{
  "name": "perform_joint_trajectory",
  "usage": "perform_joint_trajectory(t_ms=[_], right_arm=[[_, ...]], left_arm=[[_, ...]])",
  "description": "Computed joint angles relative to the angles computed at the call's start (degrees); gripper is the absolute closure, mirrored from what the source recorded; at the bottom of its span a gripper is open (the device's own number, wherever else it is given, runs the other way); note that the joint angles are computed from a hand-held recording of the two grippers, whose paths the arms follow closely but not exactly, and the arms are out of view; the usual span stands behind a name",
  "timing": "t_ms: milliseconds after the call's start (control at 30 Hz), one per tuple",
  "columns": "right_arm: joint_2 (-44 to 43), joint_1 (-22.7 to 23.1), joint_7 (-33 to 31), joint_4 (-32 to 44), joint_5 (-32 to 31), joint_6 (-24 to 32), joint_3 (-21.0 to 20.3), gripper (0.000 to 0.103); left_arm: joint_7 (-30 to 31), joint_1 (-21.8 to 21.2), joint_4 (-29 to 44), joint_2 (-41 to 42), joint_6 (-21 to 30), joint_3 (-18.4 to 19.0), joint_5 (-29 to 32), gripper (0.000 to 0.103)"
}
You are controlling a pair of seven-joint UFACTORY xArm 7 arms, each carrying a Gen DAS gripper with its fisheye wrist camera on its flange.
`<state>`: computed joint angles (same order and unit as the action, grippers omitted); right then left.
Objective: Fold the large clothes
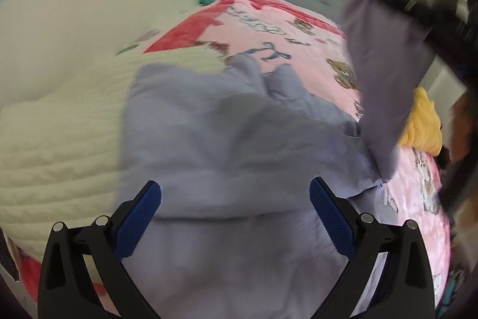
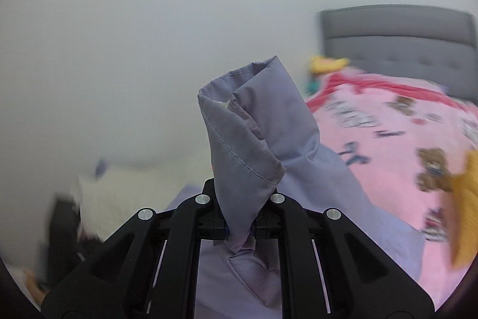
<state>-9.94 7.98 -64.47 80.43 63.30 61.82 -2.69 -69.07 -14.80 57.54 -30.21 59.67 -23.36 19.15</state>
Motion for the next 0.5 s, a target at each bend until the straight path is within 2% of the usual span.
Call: perform_joint_trajectory(t_ms=[100, 267, 367, 500], right_arm=[[-3.5, 3.5, -0.5, -8.4, -8.2, -6.3, 5.9, 0.094], [-6.2, 8.1, 0.1, -19.3, -18.5, -12.8, 9.4, 0.093], [-5.7, 10.7, -0.5, -21.6, -18.4, -16.2, 8.4, 0.091], [-2.9, 11.5, 0.5, -17.2, -20.3, -11.0, 5.8, 0.087]], left_arm=[[2.8, -1.4, -6.6, -8.0, 1.0, 3.6, -3.2, 0.005], [8.3, -1.0, -13.6, -16.9, 5.0, 6.2, -7.6, 0.005], [10.7, 0.4, -15.2, -19.1, 5.0, 6.2, -8.4, 0.005], [11.6, 2.5, -15.8, -20.2, 0.4, 6.5, -9.6, 0.005]])
